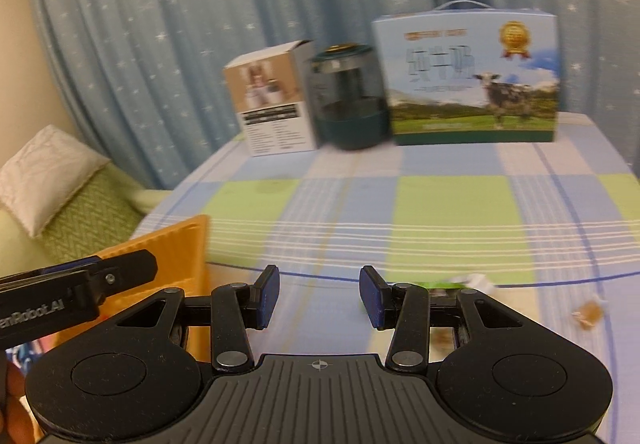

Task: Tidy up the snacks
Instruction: 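Move both open tools back toward the remaining candies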

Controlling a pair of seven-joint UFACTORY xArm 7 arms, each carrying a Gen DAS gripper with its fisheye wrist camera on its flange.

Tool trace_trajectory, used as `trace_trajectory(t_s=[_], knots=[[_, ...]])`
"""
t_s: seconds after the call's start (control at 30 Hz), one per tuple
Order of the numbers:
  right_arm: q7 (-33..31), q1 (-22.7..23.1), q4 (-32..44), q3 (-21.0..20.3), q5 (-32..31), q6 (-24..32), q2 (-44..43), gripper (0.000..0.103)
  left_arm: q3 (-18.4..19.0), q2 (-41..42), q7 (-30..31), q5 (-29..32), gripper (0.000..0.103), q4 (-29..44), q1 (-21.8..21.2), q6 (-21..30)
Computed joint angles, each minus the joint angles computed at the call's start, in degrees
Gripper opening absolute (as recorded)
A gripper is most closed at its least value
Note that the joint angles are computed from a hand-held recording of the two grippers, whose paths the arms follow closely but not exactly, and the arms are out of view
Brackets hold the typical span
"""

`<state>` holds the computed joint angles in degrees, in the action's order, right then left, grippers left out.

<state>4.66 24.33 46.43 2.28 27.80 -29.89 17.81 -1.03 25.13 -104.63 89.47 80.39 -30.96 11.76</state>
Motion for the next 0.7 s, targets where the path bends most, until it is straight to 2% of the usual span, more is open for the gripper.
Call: trace_trajectory(t_s=[0.17,0.23,0.4,0.5,0.6,0.7], knots=[[-0.19,-1.27,-3.78,-0.97,2.51,-1.54,-2.14,0.048,-0.40,2.92,2.47,-2.01,0.060,3.65,-1.76,-0.99],[0.07,-2.33,-5.39,-1.16,3.71,-2.19,-3.00,0.053,0.05,4.12,3.86,-3.41,0.060,5.03,-2.79,-1.62],[3.03,-5.31,-9.64,-0.96,7.89,-4.04,-5.54,0.055,1.68,6.51,7.17,-7.82,0.065,7.43,-5.53,-3.13],[9.56,-9.41,-13.01,0.16,2.76,-3.57,-7.51,0.055,2.70,8.08,9.21,-10.35,0.067,8.95,-7.23,-3.75],[8.12,-9.83,-15.25,-0.45,4.04,-4.07,-9.04,0.055,3.80,9.65,10.70,-12.78,0.067,10.25,-8.99,-4.33],[6.12,-10.57,-17.79,-0.73,4.79,-7.88,-9.04,0.055,5.44,11.45,11.29,-14.37,0.067,11.67,-11.33,-4.64]])
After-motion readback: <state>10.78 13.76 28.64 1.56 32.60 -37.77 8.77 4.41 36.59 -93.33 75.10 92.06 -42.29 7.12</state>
